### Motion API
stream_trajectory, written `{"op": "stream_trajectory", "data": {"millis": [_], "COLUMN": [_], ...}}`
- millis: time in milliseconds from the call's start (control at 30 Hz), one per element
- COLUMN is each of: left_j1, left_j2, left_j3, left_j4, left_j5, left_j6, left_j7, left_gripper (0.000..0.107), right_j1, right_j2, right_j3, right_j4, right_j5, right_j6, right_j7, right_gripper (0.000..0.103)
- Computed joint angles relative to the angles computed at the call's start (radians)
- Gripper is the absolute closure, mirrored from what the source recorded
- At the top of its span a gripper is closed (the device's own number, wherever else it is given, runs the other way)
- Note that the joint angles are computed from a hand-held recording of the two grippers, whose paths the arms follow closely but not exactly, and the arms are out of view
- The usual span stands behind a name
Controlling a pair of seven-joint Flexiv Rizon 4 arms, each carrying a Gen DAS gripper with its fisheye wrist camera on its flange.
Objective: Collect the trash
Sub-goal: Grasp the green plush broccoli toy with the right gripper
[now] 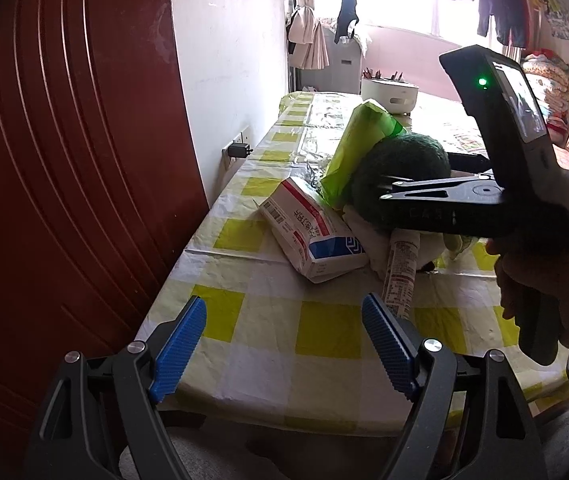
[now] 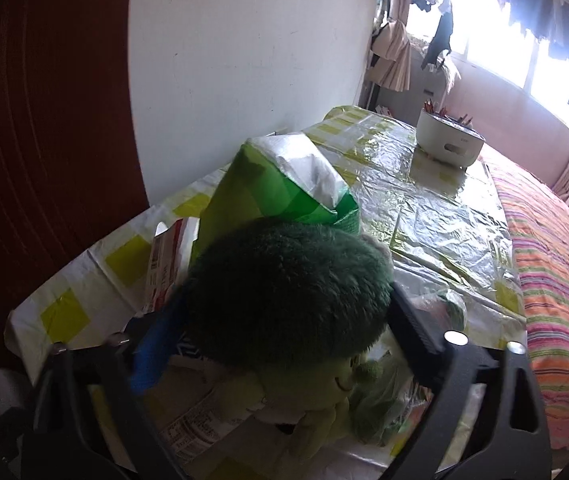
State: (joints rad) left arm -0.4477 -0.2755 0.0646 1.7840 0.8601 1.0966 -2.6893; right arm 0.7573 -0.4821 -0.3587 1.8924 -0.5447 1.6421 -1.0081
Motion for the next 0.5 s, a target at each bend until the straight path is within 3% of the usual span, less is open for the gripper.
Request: {"op": "stream_trajectory", "data": {"millis": [133,233,333,433,500], "left_j1": [0.003,0.015,0.014,0.006,0.006], "left_j2": [-0.003,-0.009,-0.021,-0.040,-0.058], "left_j3": [-0.003,-0.011,-0.015,-0.020,-0.029], "left_j4": [0.005,0.016,0.018,0.009,0.005], "left_j5": [-0.013,-0.051,-0.082,-0.110,-0.144], "left_j6": [0.003,0.022,0.030,0.031,0.046], "left_j7": [0.011,0.046,0.087,0.144,0.199], "left_gripper": [0.029,0.029,0.029,0.029,0.029], "right_j1": [0.099,0.106,0.182,0.173,0.234], "right_j2": [0.030,0.072,0.131,0.196,0.237], "right_j3": [-0.111,-0.108,-0.166,-0.133,-0.167], "right_j4": [0.087,0.164,0.273,0.361,0.421], "right_j5": [0.026,0.098,0.210,0.283,0.376], "right_j6": [0.099,0.183,0.274,0.335,0.352], "right_j7": [-0.009,-0.029,-0.063,-0.086,-0.139], "right_gripper": [0.030,0.032,0.032,0.031,0.031]}}
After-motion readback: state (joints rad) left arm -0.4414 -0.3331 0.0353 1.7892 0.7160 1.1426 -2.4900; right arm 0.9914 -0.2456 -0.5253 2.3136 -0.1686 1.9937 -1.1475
